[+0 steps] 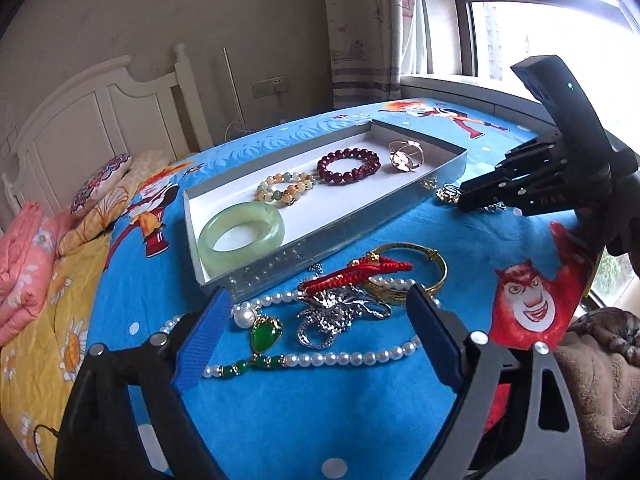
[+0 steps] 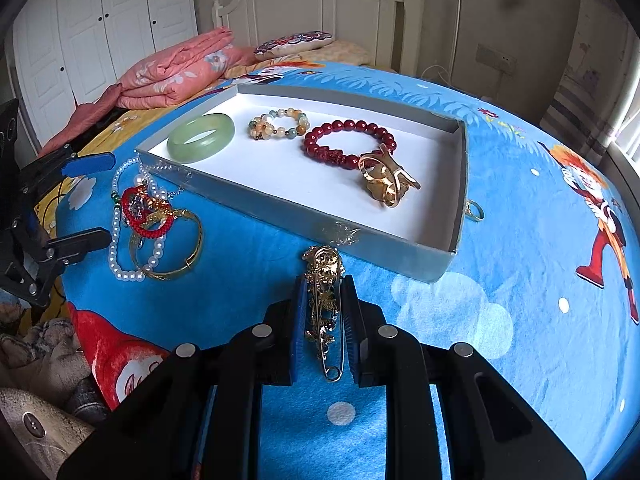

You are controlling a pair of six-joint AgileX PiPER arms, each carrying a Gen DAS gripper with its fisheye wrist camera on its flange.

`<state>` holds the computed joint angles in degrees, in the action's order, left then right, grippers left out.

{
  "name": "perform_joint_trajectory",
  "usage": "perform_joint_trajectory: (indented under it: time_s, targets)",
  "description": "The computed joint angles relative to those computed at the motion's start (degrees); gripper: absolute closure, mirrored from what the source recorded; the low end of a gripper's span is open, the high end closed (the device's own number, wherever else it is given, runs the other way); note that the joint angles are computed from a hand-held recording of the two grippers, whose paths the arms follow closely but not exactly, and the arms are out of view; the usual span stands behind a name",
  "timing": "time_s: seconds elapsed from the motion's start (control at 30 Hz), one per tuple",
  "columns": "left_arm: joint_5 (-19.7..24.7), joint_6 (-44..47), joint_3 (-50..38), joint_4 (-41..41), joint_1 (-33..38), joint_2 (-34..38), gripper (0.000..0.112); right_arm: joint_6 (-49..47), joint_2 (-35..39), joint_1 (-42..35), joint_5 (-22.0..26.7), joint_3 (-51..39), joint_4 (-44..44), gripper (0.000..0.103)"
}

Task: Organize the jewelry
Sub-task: 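Grasp the red string bracelet with the left tool while the right tool holds the pin brooch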

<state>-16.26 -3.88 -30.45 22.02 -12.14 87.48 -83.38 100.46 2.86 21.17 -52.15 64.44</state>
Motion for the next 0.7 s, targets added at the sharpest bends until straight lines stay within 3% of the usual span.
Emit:
perform_joint_trajectory:
  time_s: [0.17,0.27,0.57,0.7]
  targets:
    - [2.6,11.4,-2.4,-9.2,-2.7,1.0,0.034,-0.4,0.0,0.0,0.1,0.2,0.7,0.083]
    - [5.1,19.4,-4.0,-14.7,-4.0,2.0,0.046,-0.5,0.0,-0.1,0.1,0.2,0.8,0.083]
    - [7.7,16.4,-6.0,-5.0,-4.5,2.9,0.066,-0.5,0.0,-0.1,0.1,0.3,0.9,0.083]
    - [7.7,30.7,-5.8,-17.1,-6.4,2.9,0.068,-0.5,0.0,0.0,0.1,0.2,0.9,0.083]
